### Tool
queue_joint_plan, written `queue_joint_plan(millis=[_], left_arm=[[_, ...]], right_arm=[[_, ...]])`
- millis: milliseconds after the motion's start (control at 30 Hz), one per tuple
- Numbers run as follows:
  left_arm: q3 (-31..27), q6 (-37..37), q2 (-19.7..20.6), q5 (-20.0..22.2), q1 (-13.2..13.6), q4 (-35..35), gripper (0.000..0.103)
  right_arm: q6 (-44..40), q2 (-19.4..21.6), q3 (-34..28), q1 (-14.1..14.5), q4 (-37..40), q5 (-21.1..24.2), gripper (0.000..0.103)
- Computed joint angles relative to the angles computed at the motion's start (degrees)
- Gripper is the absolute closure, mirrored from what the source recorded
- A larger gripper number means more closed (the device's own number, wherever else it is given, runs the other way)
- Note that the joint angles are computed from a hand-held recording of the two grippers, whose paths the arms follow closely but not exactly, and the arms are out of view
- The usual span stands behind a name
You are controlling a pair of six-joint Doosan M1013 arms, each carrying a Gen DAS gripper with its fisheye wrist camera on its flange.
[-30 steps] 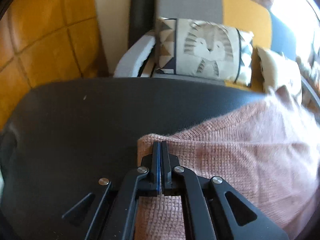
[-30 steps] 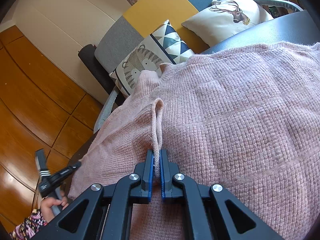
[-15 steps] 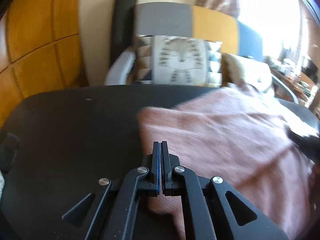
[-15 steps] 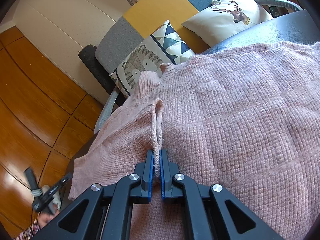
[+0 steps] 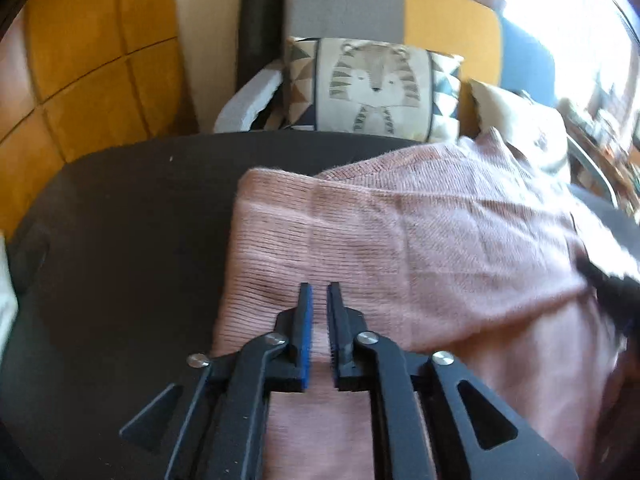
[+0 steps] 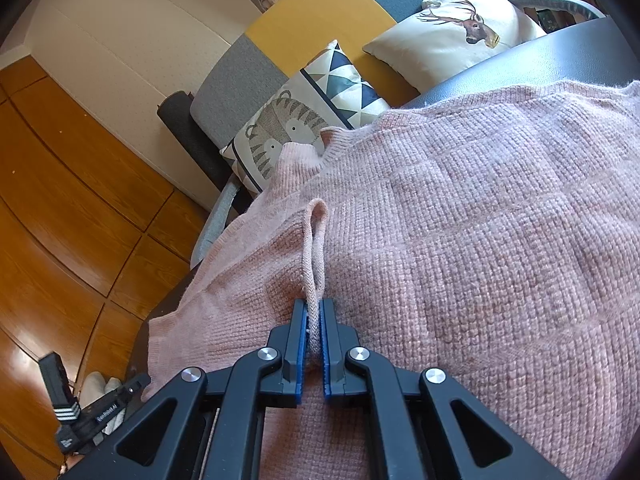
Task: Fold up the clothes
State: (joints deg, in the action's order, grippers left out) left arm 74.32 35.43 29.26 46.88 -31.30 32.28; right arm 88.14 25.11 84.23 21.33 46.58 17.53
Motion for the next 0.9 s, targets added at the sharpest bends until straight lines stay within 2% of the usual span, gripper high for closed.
queue_joint_plan(millis=[133, 167, 200, 300, 333, 433, 467, 500, 533, 567, 733, 800, 867, 900], left_arm=[[0.75, -4.39, 0.69, -0.23, -0.85, 4.68, 0.090], [1.02, -5.51, 0.81, -0.34, -1.06, 6.03, 0.090], [1.29, -6.64, 0.94, -0.43, -1.27, 7.38, 0.090], [2.56, -8.64, 0.42, -2.57, -1.09, 8.28, 0.090], [3.01, -9.23, 0.20, -3.40, -0.98, 8.41, 0.090], [3.53, -10.16, -0.02, -4.56, -0.87, 8.80, 0.090], [3.82, -10.68, -0.18, -5.05, -0.84, 9.10, 0.090], [4.04, -11.07, -0.30, -5.49, -0.79, 9.25, 0.090], [4.21, -11.38, -0.38, -5.92, -0.73, 9.30, 0.090], [4.38, -11.69, -0.47, -6.35, -0.67, 9.36, 0.090], [4.68, -12.31, -0.55, -6.74, -0.81, 10.31, 0.090], [4.74, -12.42, -0.60, -6.84, -0.84, 10.52, 0.090], [5.38, -14.07, -0.97, -7.61, -0.88, 11.90, 0.090], [5.67, -15.15, -1.14, -7.83, -0.89, 12.70, 0.090]], right_arm=[[-8.36, -0.33, 0.94, -0.54, 10.31, 0.06, 0.096], [-7.93, -0.37, 0.78, -0.65, 9.90, 0.94, 0.095], [-6.05, -0.39, 0.37, -0.73, 7.75, 2.23, 0.094], [-1.60, -0.26, -1.08, -0.79, 1.93, 5.88, 0.077], [-0.19, -0.04, -1.77, -0.59, -0.62, 6.76, 0.075], [3.22, 0.65, -3.90, 0.01, -7.45, 9.61, 0.074], [4.11, 0.89, -4.63, 0.21, -9.49, 10.61, 0.074], [7.23, 1.21, -5.74, 0.55, -13.96, 12.08, 0.079], [10.96, 1.60, -7.07, 0.97, -19.17, 13.95, 0.093], [14.04, 1.76, -8.05, 1.41, -23.80, 15.39, 0.095], [21.60, -0.85, -6.65, 3.15, -37.81, 11.92, 0.097], [24.40, -0.59, -7.18, 3.37, -41.32, 13.43, 0.097], [27.18, 0.50, -8.22, 3.55, -44.56, 17.08, 0.097], [27.75, 0.61, -8.02, 3.47, -44.80, 16.97, 0.097]])
